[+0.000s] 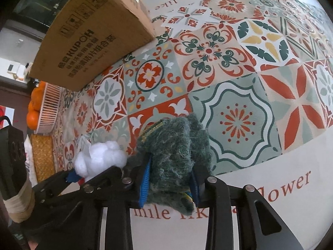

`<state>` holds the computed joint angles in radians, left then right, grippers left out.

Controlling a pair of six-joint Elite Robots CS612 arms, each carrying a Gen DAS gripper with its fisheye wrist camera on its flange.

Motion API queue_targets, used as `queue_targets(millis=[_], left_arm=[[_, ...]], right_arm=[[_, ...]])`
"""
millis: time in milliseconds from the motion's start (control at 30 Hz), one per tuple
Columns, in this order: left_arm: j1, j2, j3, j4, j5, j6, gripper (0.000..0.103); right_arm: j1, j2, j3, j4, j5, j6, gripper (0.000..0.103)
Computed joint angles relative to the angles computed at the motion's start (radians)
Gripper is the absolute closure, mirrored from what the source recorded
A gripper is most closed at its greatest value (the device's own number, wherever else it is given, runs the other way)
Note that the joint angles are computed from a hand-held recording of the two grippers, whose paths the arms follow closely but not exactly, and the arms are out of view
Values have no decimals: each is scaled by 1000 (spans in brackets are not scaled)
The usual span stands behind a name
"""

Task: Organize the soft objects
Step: 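Grasp the white fluffy plush with the left tool while the right tool grasps the green knitted plush, then lift and carry the white plush and green knitted plush over the cardboard box with both tools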

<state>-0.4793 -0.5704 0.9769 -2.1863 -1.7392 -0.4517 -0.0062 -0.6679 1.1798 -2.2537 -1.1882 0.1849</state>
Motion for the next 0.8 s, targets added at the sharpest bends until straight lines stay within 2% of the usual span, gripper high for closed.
queue_targets(millis=[133, 367, 800], left_arm=[[-3, -33, 51, -50, 12, -23, 43], [-15, -89, 121, -125, 119, -31, 43], [-13, -131, 164, -220, 237, -60, 43]], right_arm=[[3, -14, 17, -23, 2, -11, 71], [8, -35, 33, -59, -15, -21, 71], [31, -73, 54, -169, -63, -85, 71]])
